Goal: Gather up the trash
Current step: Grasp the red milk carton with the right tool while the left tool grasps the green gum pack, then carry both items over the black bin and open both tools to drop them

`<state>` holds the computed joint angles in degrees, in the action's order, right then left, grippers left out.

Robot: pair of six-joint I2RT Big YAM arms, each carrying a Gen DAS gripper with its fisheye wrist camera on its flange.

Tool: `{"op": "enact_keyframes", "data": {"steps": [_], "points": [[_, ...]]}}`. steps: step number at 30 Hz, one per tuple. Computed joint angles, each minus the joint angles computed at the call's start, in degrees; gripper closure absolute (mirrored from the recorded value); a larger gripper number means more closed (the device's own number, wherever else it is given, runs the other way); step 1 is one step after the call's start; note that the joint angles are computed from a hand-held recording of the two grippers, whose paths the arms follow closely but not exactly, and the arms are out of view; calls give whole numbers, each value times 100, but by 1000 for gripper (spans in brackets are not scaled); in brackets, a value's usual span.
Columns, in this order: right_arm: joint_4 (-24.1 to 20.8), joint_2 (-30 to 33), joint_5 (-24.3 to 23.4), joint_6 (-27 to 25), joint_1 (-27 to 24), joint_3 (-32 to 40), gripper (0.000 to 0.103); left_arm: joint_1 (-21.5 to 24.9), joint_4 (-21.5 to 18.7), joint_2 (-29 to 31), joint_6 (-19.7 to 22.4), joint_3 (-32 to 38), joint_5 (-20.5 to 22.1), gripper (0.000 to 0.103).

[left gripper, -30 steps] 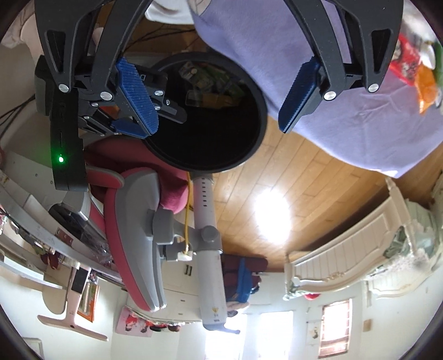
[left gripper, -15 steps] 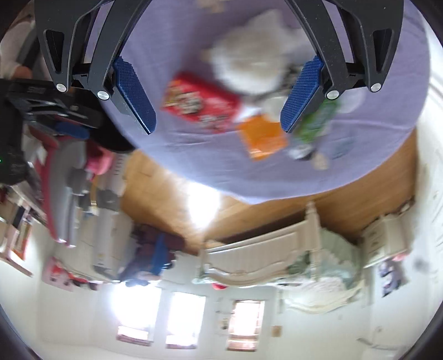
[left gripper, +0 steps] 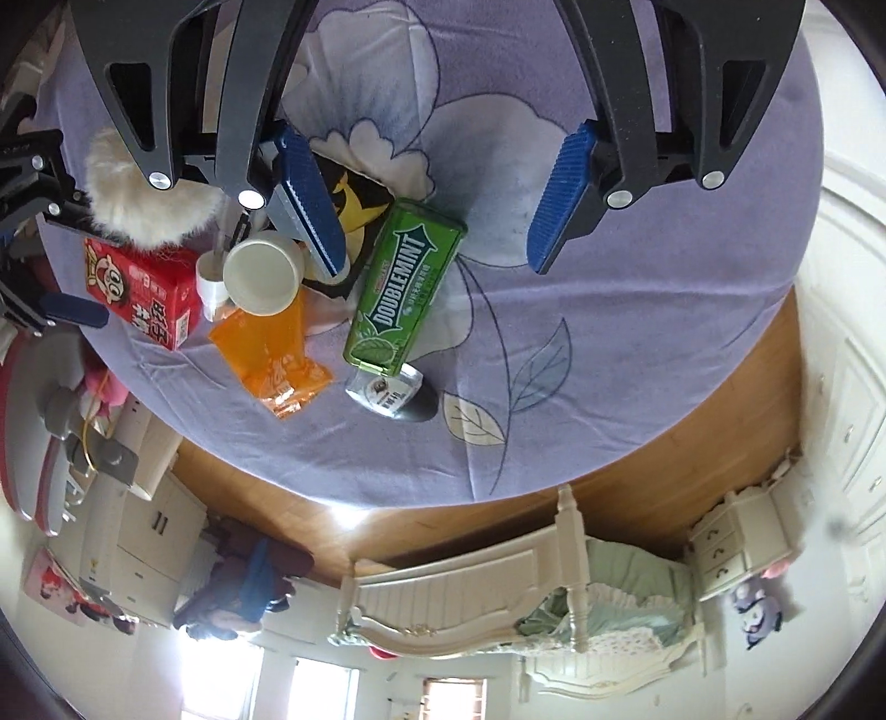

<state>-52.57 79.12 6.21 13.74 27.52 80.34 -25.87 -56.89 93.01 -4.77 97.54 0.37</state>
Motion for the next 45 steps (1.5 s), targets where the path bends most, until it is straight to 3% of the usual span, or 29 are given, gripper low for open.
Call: {"op": "enact_keyframes", "data": {"steps": [2,4,7,11,17,21,26,34,45], "points": [[-95,88,-89,19,-39,67,36,-39,-18,107,159,81,-39,35],[-135,112,-145,0,-53,67,41,-17,-93,281,202,236,-13,53],[-96,91,-134,38,-21,38,43,-16,49,368,37,237,-64,69],[110,-54,-381,263,-73,-116,45,5,148,358,-162,224,-10,70],[677,-584,-636,722,-207,-527,46,-128,502,-209,-561,-125,-12,71],[1067,-1072,-449,1004,-279,-818,46,-543,615,-524,-552,-71,39,71],[1323,-1713,190,1287,-457,-1165,46,-1238,678,-524,-565,260,-5,71],[1229,-2503,832,1210,-1177,-1613,46,-2080,706,119,-652,1014,103,71],[885,-2844,1214,1181,-2200,-2279,46,-2586,553,1484,-837,2188,352,71]]}}
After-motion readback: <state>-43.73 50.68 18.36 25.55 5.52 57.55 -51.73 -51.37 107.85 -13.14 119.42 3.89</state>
